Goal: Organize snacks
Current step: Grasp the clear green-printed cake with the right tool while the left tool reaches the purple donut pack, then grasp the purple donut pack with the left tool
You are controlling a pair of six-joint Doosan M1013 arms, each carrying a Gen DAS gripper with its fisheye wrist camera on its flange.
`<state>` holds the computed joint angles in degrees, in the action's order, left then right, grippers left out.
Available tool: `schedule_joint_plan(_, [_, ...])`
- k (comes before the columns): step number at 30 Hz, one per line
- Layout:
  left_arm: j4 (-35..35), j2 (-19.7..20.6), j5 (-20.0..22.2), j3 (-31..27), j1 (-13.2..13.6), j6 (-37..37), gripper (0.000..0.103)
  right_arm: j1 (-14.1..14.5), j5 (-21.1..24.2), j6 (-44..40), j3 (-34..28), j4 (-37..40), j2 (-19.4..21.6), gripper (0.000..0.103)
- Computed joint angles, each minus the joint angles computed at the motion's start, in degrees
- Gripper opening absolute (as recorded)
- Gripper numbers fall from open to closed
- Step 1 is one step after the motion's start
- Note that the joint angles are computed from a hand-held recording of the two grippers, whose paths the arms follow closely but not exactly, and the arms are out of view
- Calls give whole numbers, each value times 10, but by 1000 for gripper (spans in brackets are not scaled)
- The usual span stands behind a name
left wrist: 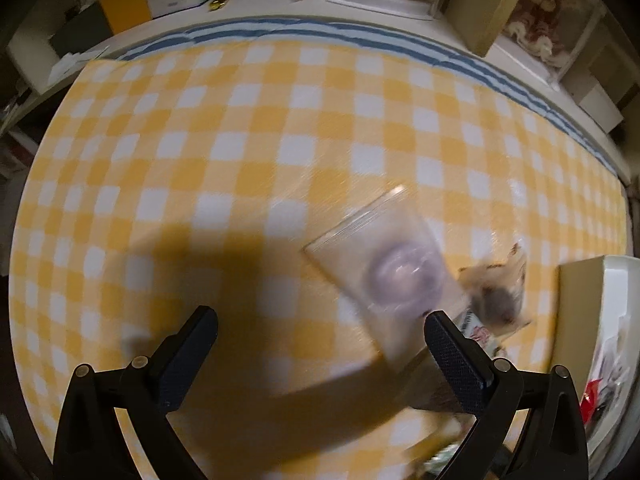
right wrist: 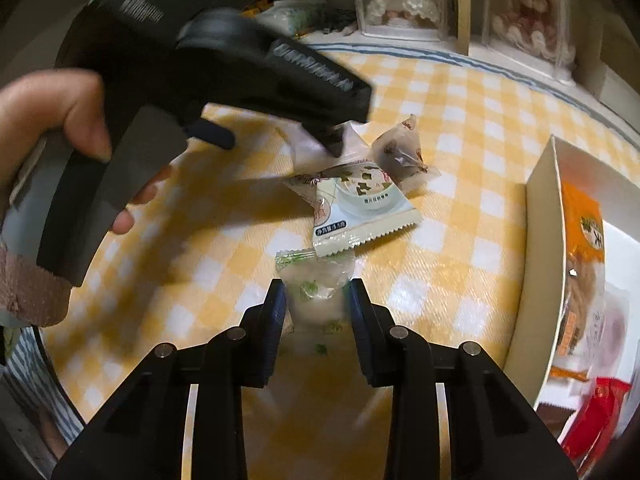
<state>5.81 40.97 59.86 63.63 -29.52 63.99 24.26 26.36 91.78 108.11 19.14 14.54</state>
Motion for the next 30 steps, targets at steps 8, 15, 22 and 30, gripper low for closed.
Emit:
schedule_joint_plan(8, [-87, -14, -43, 11, 17, -24, 103, -5, -5, 11, 10, 13, -22, 32])
schedule_joint_plan(15, [-34, 21, -3, -43, -5, -100, 103, -15, -17, 56, 20, -9, -44, 32])
schedule_joint_plan(22, [78, 49, 45, -71, -31, -163, 103, -29, -34, 95, 35, -18, -62, 32])
schedule_joint_plan(30, [89, 17, 9, -10, -31, -178, 86, -43, -49, 108, 40, -13, -71, 32])
